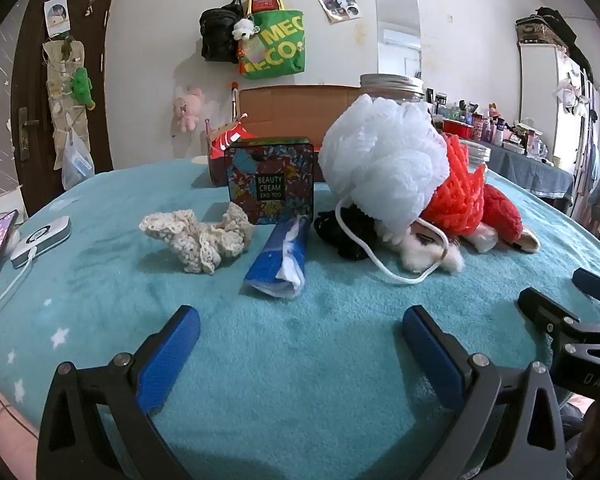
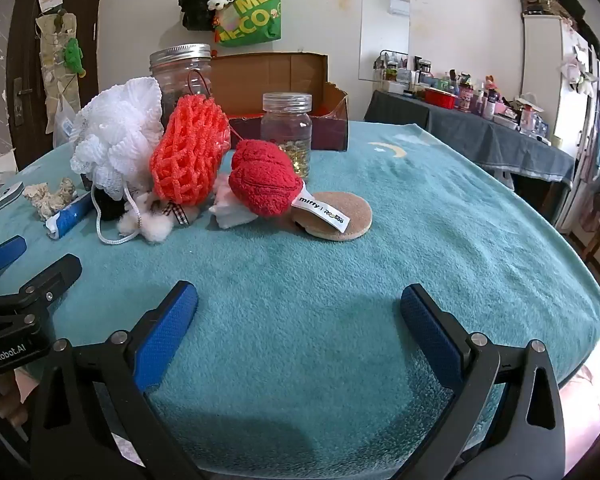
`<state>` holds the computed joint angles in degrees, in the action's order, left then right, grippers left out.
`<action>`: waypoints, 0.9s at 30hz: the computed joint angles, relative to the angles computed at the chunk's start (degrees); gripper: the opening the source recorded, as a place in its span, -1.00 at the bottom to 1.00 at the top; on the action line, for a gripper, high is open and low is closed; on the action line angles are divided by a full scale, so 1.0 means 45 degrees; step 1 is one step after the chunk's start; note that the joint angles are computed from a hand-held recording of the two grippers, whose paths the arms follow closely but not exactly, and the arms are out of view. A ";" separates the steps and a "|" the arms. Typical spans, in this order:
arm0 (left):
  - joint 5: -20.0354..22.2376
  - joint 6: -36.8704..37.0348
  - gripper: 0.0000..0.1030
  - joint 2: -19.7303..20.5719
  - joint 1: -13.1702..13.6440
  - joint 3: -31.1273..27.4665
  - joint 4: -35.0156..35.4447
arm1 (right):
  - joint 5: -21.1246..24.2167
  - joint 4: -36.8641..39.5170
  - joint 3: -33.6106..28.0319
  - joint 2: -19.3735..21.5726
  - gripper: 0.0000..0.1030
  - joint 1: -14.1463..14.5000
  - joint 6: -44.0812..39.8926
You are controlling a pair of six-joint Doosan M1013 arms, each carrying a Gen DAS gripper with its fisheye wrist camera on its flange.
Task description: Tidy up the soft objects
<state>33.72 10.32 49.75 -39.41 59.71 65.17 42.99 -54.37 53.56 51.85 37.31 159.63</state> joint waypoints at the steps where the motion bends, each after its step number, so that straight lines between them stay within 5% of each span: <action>1: -0.0001 0.0002 1.00 0.0002 -0.0004 -0.0003 0.0001 | -0.0059 0.0032 0.0020 -0.0012 1.00 -0.0008 0.0050; 27: -0.0040 0.0035 1.00 -0.0007 0.0012 -0.0004 -0.0144 | -0.0077 -0.0030 0.0054 -0.0020 1.00 0.0001 0.0144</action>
<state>33.54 10.48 49.72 -39.35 59.69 64.53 42.64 -54.50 53.80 51.76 37.31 160.28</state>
